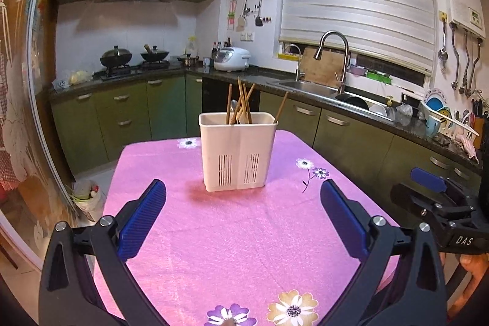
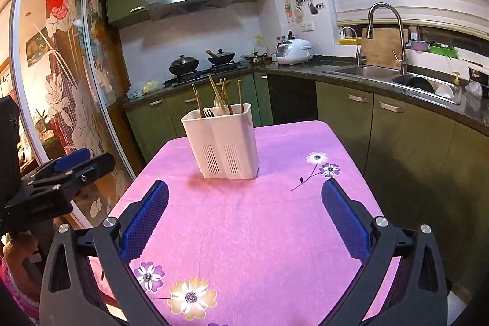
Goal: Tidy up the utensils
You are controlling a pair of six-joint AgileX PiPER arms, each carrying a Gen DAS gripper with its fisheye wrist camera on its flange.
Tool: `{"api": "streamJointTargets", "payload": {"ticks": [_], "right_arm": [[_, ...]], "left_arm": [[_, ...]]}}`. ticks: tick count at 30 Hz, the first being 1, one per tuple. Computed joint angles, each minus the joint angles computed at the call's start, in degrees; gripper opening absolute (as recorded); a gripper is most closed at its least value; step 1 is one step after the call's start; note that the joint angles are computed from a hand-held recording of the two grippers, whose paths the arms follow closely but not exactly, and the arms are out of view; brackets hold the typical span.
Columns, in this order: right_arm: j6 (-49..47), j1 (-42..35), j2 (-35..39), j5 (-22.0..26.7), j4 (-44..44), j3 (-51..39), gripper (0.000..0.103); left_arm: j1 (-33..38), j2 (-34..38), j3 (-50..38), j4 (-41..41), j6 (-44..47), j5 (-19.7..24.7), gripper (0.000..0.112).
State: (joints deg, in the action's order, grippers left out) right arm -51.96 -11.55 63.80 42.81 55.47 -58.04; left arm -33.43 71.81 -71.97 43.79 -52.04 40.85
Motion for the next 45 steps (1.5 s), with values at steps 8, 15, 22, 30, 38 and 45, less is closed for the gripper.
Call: {"api": "streamJointTargets", "payload": {"ticks": [8, 15, 22, 30, 38, 45], "right_arm": [[1.0, -2.4, -1.1, 3.1, -0.1, -1.9, 0.099], [1.7, -2.7, -1.0, 3.8, -0.3, -3.0, 0.099], [2.5, -2.6, -0.2, 4.2, -0.8, -4.2, 0.099], [3.0, -2.2, -0.1, 4.0, -1.2, -4.3, 0.099], [2.8, -2.0, 0.0, 3.8, -1.2, -3.8, 0.099], [2.5, -2.1, 0.1, 3.8, -1.1, -3.5, 0.099]], "left_arm": [[-3.0, -1.8, 0.1, 3.4, -2.2, 3.6, 0.096], [-4.2, -1.8, -0.8, 4.3, -2.4, 4.9, 0.096], [-4.0, -1.5, -1.8, 4.0, -2.1, 6.4, 0.096], [-2.3, -0.9, -2.7, 1.8, 0.0, 6.5, 0.096], [-2.9, -1.1, -2.2, 1.9, 0.4, 4.4, 0.096], [-2.9, -0.8, -2.3, 3.0, -1.0, 4.9, 0.096]]}}
